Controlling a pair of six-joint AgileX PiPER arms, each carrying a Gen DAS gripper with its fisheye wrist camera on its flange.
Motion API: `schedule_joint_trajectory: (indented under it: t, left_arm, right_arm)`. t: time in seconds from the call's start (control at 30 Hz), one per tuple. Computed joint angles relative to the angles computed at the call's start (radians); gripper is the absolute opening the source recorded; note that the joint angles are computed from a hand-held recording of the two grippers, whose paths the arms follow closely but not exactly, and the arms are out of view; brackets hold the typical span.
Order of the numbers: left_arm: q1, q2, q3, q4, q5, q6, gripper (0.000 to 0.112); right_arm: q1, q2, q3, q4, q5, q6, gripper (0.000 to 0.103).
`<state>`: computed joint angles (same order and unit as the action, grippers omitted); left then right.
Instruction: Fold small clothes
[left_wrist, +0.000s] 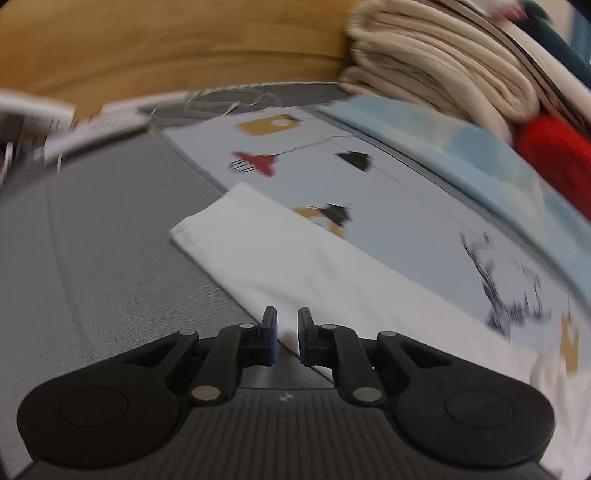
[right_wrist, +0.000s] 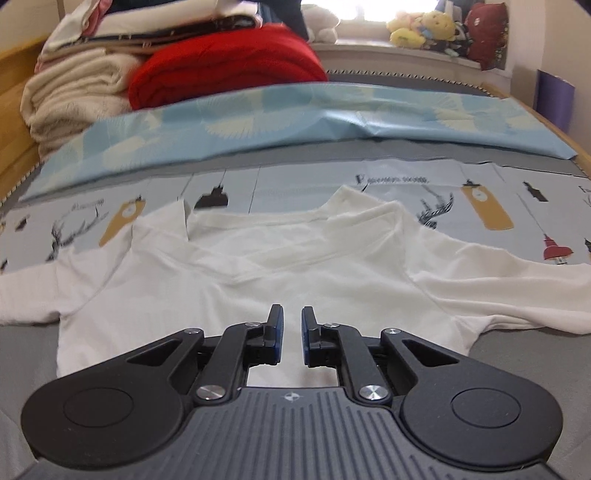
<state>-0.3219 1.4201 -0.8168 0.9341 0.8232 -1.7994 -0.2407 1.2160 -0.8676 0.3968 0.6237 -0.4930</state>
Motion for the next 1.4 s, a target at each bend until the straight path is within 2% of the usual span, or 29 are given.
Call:
schedule_joint_trajectory:
  t: [0.1,0.2,0.3,0.33,0.37,0.4,0.47,0.53,0.67,0.83,0.9,0.97,1.03,1.1,1.13,1.2,1.27,1.33,1.4]
  left_arm:
    - [0.091,-0.012,0.049,0.007,-0.103,-0.036,0.023]
    - [0.155,-0.015,0.1,0.022,-0.198,-0.087,0.022]
    - [0.159,-0.013,0.108,0.058,-0.223,-0.11,0.021]
    - [0.159,-0.006,0.101,0.06,-0.223,-0.098,0.016]
    - [0.151,0.006,0.088,0.059,-0.209,-0.08,0.004]
    - [0.131,0.028,0.066,0.062,-0.178,-0.069,0.003]
    - [0.05,0.041,-0.005,0.066,-0.047,-0.05,0.003]
    - [-0.032,0.009,-0.069,0.101,0.015,-0.07,0.003]
    - [-0.289,0.001,-0.298,0.137,0.195,0.009,0.003]
    - [-0.523,0.176,-0.659,0.042,0.284,0.175,0.003]
    - [-0.584,0.286,-0.797,0.019,0.263,0.219,0.003]
    - [-0.645,0.413,-0.929,-0.009,0.205,0.257,0.003]
    - [-0.657,0.527,-1.057,-0.179,0.112,0.394,0.004]
    - [-0.65,0.635,-1.119,-0.379,-0.029,0.538,0.005]
    - [-0.642,0.669,-1.158,-0.473,-0.045,0.634,0.009]
    - [-0.631,0.71,-1.236,-0.54,0.025,0.722,0.012]
    - [-0.621,0.669,-1.178,-0.472,0.038,0.65,0.014]
    - [-0.596,0.582,-1.034,-0.38,0.001,0.475,0.014]
    - [-0.564,0.535,-0.957,-0.341,0.013,0.355,0.014]
  right_arm:
    - [0.06,0.018,0.017,-0.066,-0.025,0.057,0.01]
    - [0.102,0.024,0.029,-0.112,-0.036,0.095,0.01]
    - [0.126,0.032,0.029,-0.143,-0.038,0.136,0.01]
    - [0.133,0.036,0.027,-0.154,-0.037,0.154,0.01]
    - [0.136,0.039,0.024,-0.158,-0.035,0.163,0.01]
    - [0.137,0.041,0.021,-0.156,-0.032,0.165,0.01]
    - [0.136,0.038,0.02,-0.149,-0.029,0.158,0.01]
    - [0.131,0.033,0.018,-0.145,-0.028,0.152,0.01]
    - [0.092,0.027,0.002,-0.102,-0.007,0.114,0.01]
    - [0.035,0.026,-0.033,-0.046,0.033,0.087,0.01]
    - [0.016,0.024,-0.043,-0.019,0.04,0.078,0.01]
    - [-0.005,0.022,-0.046,-0.008,0.042,0.075,0.01]
    - [-0.026,0.026,-0.049,-0.011,0.043,0.086,0.01]
    - [-0.049,0.037,-0.052,-0.014,0.044,0.091,0.01]
    - [-0.061,0.043,-0.052,-0.019,0.044,0.094,0.01]
    - [-0.082,0.058,-0.054,-0.015,0.045,0.087,0.01]
    - [-0.096,0.077,-0.061,-0.013,0.044,0.093,0.01]
    - [-0.095,0.097,-0.075,-0.017,0.046,0.126,0.01]
    - [-0.078,0.109,-0.082,0.002,0.036,0.132,0.01]
